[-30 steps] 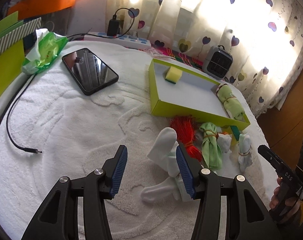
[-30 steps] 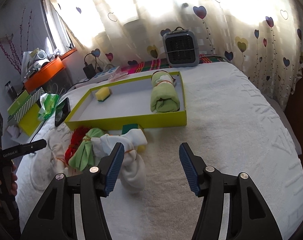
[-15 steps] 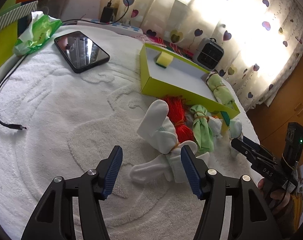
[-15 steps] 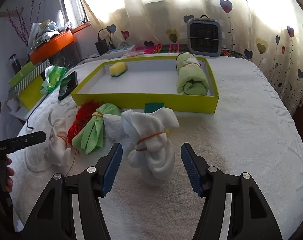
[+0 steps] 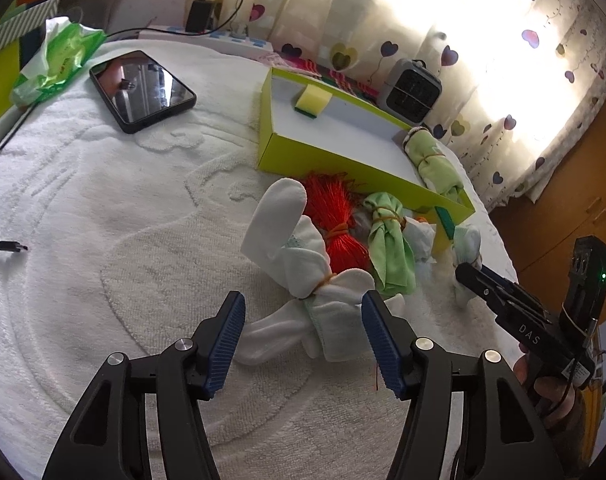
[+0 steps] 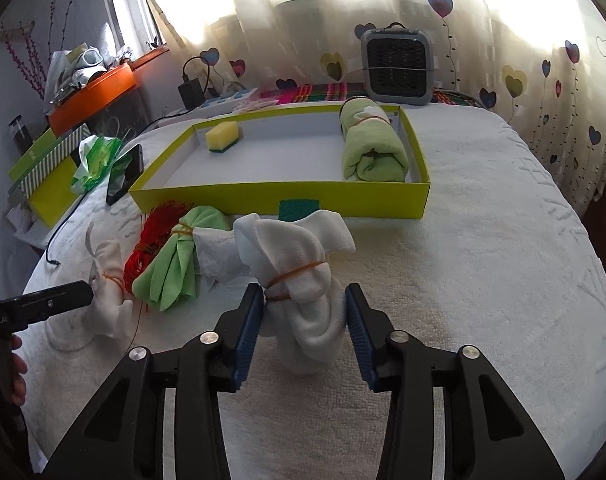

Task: Organize soft objects
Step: 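Grasp the white orange-banded bundle with the right tool while the left grasps another white bundle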

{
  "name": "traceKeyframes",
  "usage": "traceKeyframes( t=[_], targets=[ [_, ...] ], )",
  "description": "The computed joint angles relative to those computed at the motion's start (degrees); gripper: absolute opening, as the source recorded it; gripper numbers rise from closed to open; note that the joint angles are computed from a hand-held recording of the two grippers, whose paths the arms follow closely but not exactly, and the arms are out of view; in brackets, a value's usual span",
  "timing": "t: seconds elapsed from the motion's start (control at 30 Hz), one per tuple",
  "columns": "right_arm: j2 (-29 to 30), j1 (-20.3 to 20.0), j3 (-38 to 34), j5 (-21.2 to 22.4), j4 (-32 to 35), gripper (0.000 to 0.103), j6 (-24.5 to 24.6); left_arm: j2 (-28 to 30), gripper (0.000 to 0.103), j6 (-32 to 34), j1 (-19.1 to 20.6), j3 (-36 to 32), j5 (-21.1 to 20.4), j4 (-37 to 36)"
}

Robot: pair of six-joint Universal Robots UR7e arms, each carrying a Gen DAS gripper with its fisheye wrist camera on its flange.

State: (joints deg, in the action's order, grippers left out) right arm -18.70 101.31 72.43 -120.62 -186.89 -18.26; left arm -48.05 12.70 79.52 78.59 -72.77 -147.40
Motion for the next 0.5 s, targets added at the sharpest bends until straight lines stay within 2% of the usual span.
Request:
traceKeyframes(
  t=[0.17,0.3,0.5],
  targets=[
    [-0.5,-0.3,1.0,1.3,-1.5,0.037,0.5,0.8,0.060,-1.4,-0.4,-0.5,1.3,0.0],
    [-1.2,-0.5,2.5,2.1,-3.3,0.037,1.1,1.5,0.060,-0.9,-1.3,-0.6,3.8,-1.0],
    [-2.4,-0.6,4.8,3.3,-6.2,0.037,1.5,2.5,0.060,-1.9,-1.8,-1.3,5.0,-0.5]
  ],
)
